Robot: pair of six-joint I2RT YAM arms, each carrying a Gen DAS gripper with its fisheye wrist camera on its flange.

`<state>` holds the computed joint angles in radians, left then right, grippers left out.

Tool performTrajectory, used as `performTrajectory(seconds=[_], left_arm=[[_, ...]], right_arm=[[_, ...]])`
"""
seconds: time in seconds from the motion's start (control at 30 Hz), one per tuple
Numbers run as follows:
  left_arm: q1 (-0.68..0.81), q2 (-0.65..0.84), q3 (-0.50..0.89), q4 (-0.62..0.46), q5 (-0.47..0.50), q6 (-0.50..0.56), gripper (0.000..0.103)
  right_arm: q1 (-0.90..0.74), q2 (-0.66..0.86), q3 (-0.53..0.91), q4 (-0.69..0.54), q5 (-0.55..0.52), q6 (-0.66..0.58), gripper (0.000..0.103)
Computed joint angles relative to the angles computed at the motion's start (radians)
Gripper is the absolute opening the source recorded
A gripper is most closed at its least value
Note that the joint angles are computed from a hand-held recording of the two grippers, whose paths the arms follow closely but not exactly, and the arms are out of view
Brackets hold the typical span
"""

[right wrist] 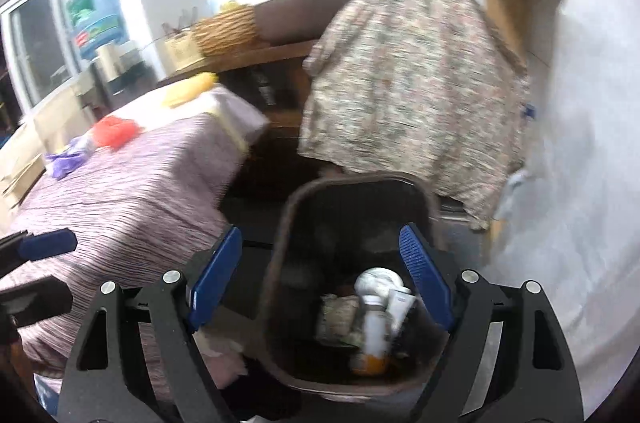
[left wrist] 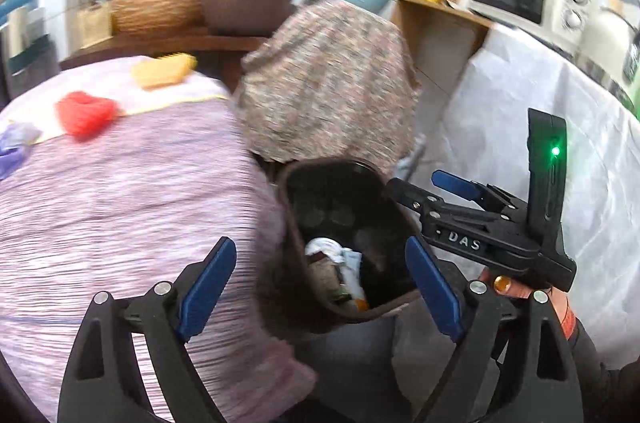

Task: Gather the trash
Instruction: 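Move both tools back over the table, then grasp the red mesh fruit net with the right gripper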

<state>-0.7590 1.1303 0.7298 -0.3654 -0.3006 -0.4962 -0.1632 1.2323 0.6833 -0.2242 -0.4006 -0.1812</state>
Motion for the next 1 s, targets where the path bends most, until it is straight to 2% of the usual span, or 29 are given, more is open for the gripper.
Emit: performTrajectory(seconds=[0.2, 0.4, 0.47, 0.67, 0.87, 1.0], left_arm=[[0.117, -0.211, -0.031, -0.164, -0.024, 0.027, 0.088], [0.382, -0.429, -0.061, -0.301, 0.049, 0.118, 0.091], [0.501, -0.479, -0.065, -0.338, 0.108, 0.165, 0.091], [0.996, -0.553, -0.049, -0.421, 0.386, 0.385, 0.092], [1.425, -0.478, -0.02, -0.431, 0.616, 0.628, 0.095], [1.577, -0.351, 0.008, -0.381, 0.694, 0.715, 0.095]], right_arm=[[0.209, -0.004, 0.054, -0.019, 0.031, 0.045, 0.084], [0.424, 0.028, 0.14, -0.042, 0.088, 0.069, 0.087], [0.479, 0.051, 0.17, -0.049, 0.102, 0.066, 0.087], [0.644, 0.162, 0.318, -0.113, 0.135, 0.057, 0.087], [0.767, 0.3, 0.475, -0.153, 0.171, 0.032, 0.087], [0.817, 0.399, 0.59, -0.18, 0.18, 0.021, 0.087]])
